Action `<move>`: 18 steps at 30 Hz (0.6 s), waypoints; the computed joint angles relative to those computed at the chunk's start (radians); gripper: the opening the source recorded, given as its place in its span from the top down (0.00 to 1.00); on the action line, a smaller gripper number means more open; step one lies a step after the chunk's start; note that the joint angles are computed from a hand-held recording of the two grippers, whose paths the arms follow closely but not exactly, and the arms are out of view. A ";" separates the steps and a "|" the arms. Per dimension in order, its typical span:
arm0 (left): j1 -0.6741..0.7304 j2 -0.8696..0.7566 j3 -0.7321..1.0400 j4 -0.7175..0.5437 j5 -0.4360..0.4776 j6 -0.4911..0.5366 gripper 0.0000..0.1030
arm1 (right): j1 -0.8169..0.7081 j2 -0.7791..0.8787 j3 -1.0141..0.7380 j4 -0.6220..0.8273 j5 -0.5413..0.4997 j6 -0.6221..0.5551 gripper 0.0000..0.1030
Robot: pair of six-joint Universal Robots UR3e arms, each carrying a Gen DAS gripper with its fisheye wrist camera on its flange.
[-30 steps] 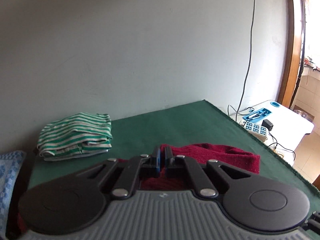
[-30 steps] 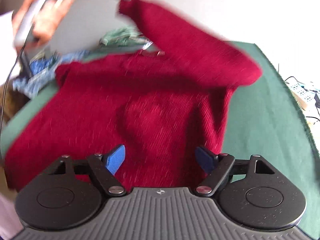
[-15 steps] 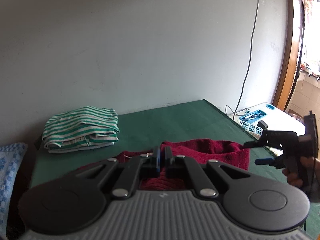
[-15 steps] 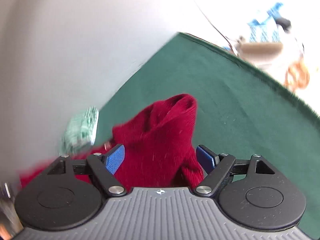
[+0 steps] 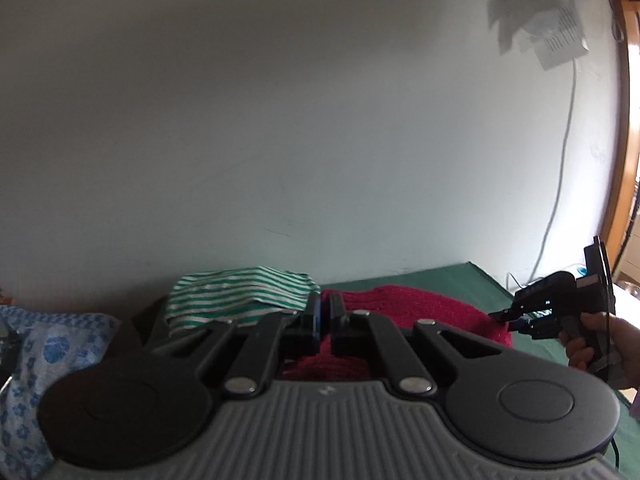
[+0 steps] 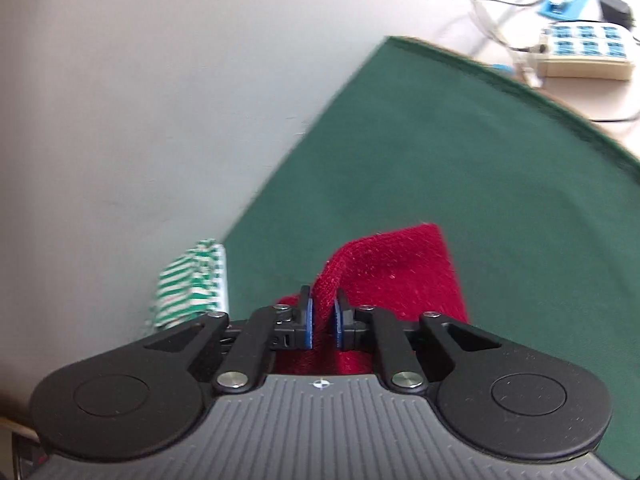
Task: Fold clothes
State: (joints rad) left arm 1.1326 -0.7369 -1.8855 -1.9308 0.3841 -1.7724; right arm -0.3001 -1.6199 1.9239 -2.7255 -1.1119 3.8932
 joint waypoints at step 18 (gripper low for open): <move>-0.134 -0.365 -0.161 0.621 0.245 -0.285 0.99 | 0.457 -0.555 0.270 0.445 -0.547 -0.402 0.44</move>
State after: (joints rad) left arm 0.9990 -1.1019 -2.0469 -1.3094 0.6293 -2.0570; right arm 0.1574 -2.1749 2.1937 -2.2807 -1.6591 3.4911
